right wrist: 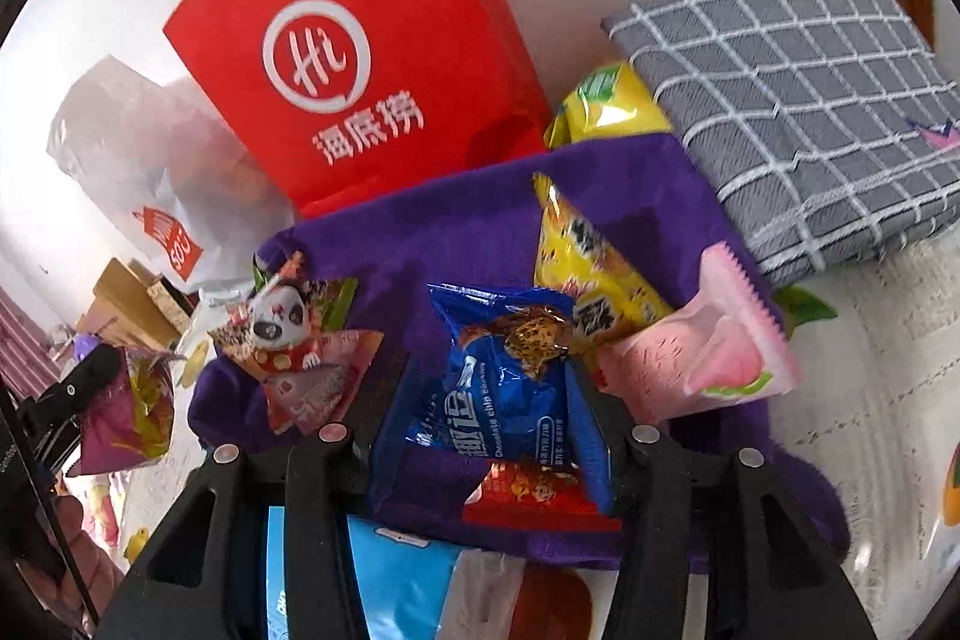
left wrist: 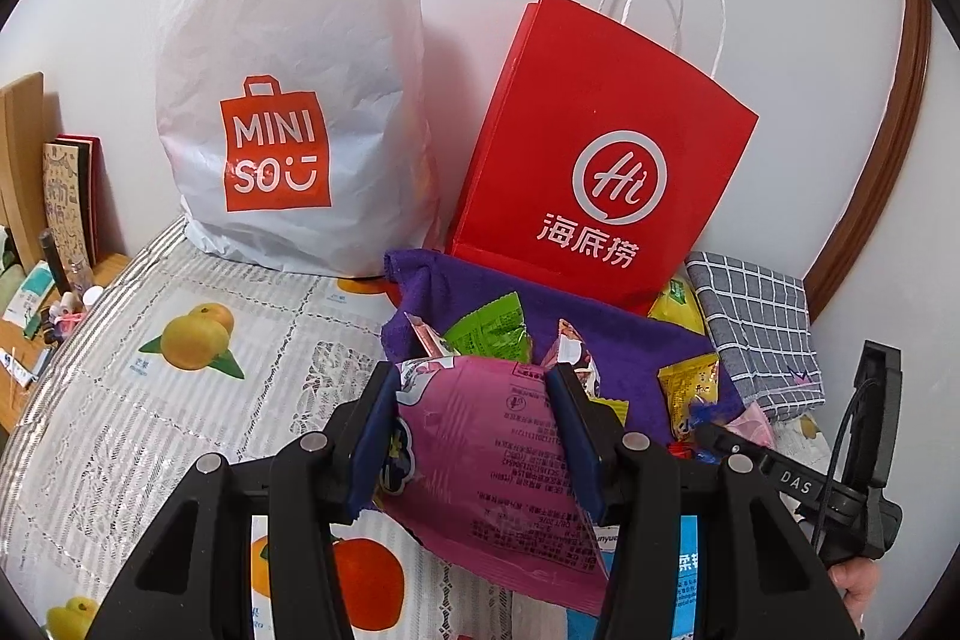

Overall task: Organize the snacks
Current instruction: 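Lower blue cookie pack onto towel, open right gripper while left gripper holds pink bag, then lower the pink snack bag onto the purple towel and open the left gripper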

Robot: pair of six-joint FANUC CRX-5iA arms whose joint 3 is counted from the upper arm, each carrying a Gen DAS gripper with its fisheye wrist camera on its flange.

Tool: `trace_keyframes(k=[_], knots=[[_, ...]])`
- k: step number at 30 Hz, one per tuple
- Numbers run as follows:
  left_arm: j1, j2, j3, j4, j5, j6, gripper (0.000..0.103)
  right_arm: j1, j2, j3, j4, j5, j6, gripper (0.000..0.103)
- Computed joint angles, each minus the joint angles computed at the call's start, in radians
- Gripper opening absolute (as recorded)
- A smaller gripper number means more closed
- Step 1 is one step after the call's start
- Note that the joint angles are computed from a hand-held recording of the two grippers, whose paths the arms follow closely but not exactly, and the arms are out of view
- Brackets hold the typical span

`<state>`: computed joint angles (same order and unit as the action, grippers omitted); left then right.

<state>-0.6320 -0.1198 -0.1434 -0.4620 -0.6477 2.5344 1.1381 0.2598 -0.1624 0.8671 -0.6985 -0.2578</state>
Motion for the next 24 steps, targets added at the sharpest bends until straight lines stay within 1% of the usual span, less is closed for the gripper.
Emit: trace_keyframes(k=[2, 4, 9, 13, 16, 18, 20, 24], knots=[[0.006, 0.0, -0.005, 0.009, 0.008, -0.002, 0.049, 0.005, 0.008, 0.016, -0.02, -0.016, 0.019, 0.051], [0.014, 0.001, -0.012, 0.026, 0.018, -0.01, 0.049, 0.012, 0.01, 0.025, -0.021, -0.034, 0.028, 0.055], [0.037, -0.005, -0.036, 0.066, 0.047, -0.015, 0.049, 0.046, -0.003, 0.024, 0.039, -0.106, -0.013, 0.055], [0.043, 0.0, -0.031, 0.063, 0.048, -0.001, 0.049, 0.083, 0.001, 0.042, 0.092, -0.213, -0.009, 0.055], [0.054, 0.032, -0.004, 0.075, 0.026, 0.008, 0.049, 0.088, -0.006, 0.039, 0.11, -0.219, -0.016, 0.055], [0.077, 0.048, -0.002, 0.129, 0.032, -0.011, 0.049, 0.087, -0.009, 0.037, 0.117, -0.216, -0.025, 0.055], [0.09, 0.069, 0.013, 0.154, 0.031, -0.011, 0.049, 0.086, -0.013, 0.032, 0.12, -0.207, -0.035, 0.055], [0.101, 0.119, 0.056, 0.207, 0.022, -0.055, 0.049, 0.086, -0.017, 0.028, 0.12, -0.191, -0.048, 0.055]])
